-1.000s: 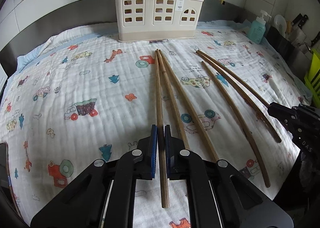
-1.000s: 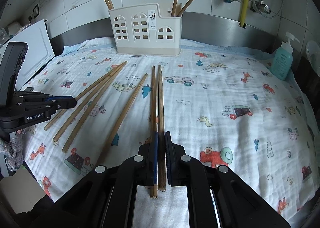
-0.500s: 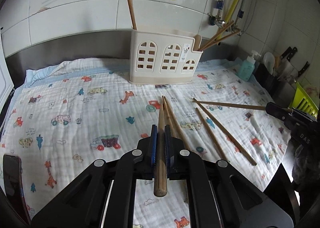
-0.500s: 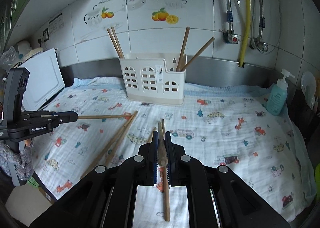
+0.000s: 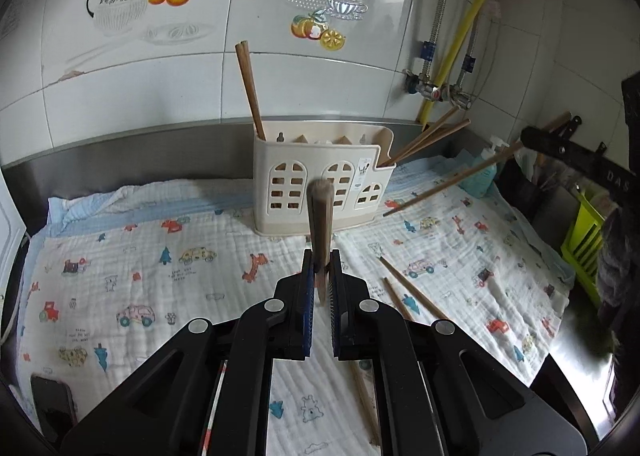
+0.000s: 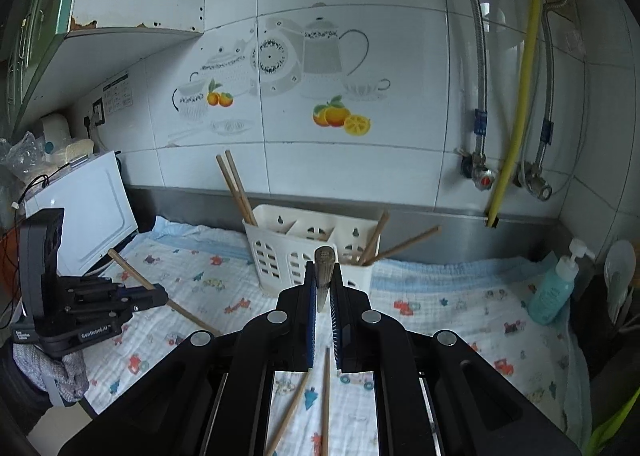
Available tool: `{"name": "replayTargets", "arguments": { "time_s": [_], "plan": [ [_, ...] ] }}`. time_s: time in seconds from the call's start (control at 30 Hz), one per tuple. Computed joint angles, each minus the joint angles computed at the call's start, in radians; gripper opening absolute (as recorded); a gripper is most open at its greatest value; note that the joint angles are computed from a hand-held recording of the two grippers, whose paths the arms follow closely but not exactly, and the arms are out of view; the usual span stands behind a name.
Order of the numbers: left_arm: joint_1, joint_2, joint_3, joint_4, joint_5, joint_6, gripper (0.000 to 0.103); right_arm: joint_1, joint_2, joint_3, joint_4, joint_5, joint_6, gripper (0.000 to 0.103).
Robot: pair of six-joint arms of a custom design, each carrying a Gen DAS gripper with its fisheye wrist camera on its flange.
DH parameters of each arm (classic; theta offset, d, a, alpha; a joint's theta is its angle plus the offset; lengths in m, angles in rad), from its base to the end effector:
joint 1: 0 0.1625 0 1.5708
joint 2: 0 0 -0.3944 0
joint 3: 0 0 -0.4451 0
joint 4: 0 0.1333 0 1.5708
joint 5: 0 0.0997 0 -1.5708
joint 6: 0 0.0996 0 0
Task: Organize utensils
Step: 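Lift the held chopsticks with both tools toward the holder, then lower both chopsticks into the cream holder and open both tools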
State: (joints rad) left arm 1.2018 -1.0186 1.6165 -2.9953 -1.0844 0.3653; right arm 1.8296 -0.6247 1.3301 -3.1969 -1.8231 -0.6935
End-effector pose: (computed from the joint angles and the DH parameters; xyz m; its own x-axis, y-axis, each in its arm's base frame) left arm -0.0873 -0.7244 0.2614 -0.7987 0.2239 -0.5585 0.5670 0.5908 -0.5740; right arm 0.3085 -0.7417 0.1256 -0.6600 -0.4169 0.6250 -0.7500 0.4143 -0.5156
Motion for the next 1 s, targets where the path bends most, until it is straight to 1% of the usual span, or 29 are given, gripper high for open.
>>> {"name": "replayTargets", "arguments": {
  "time_s": [0.1, 0.3, 0.57, 0.77, 0.83, 1.0],
  "plan": [
    [-0.004, 0.009, -0.033, 0.019, -0.007, 0.012, 0.005, 0.017, 0.027, -0.091, 0.057, -0.01, -0.002, 0.006],
    [-0.017, 0.032, -0.107, 0.052, -0.015, 0.043, 0.005, 0.046, 0.118, -0.274, 0.093, -0.08, -0.053, 0.006],
    [-0.053, 0.081, -0.238, -0.001, -0.018, 0.12, 0.005, 0.036, 0.244, -0.489, 0.281, -0.153, -0.017, 0.006],
    [-0.072, 0.17, -0.404, -0.034, -0.01, 0.171, 0.005, 0.021, 0.296, -0.562, 0.353, -0.162, 0.002, 0.006],
    [-0.076, 0.217, -0.468, -0.072, 0.008, 0.21, 0.005, 0.018, 0.309, -0.581, 0.369, -0.168, 0.0, 0.007],
    [-0.061, 0.307, -0.602, -0.049, 0.013, 0.19, 0.005, 0.011, 0.316, -0.586, 0.371, -0.16, -0.004, 0.007]
  ]
}}
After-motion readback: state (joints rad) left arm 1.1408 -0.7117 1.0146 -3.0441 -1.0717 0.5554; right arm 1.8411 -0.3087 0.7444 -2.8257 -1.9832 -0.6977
